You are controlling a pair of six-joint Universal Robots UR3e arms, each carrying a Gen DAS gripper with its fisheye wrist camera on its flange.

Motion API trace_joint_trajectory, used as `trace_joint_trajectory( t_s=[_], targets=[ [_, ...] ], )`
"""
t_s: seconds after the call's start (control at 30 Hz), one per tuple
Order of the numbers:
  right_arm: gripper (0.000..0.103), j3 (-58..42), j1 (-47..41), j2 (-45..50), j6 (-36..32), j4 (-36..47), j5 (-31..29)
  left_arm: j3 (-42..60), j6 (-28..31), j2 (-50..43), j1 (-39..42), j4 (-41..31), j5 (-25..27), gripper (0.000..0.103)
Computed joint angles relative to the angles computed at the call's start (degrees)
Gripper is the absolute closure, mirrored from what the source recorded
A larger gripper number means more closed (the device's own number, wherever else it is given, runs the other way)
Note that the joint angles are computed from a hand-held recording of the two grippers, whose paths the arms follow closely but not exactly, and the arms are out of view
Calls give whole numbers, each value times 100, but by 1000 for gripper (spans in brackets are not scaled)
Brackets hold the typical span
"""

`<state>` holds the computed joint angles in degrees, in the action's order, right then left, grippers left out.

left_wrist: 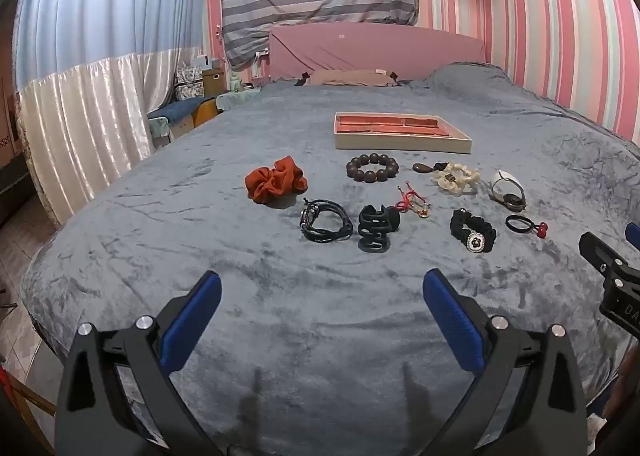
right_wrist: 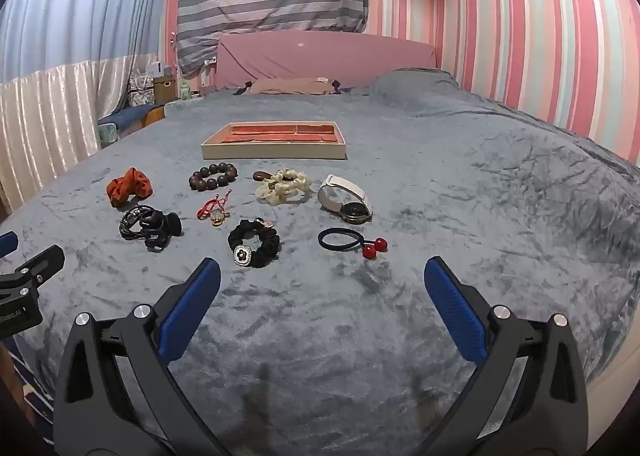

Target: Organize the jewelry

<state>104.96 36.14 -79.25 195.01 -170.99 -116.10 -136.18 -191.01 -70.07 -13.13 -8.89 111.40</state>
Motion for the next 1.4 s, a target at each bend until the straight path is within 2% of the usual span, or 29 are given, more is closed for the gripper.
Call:
trace_joint_trajectory(
  t_s=[0.6, 0.8, 1.0, 1.4],
  targets=[
    [4, 22, -5, 68, -44, -169, -26, 14, -27, 82, 28, -152, -54, 5],
    [4, -258, 125, 235, 35, 10, -116, -123, 22, 45, 122, 35, -130, 5],
    [4, 185, -71, -33, -97, -239, 18, -114, 29, 2, 140, 61, -141, 5],
    [4, -104, 49, 104, -103, -83, -147, -98, -22, -90, 67, 128, -99, 5]
  ],
)
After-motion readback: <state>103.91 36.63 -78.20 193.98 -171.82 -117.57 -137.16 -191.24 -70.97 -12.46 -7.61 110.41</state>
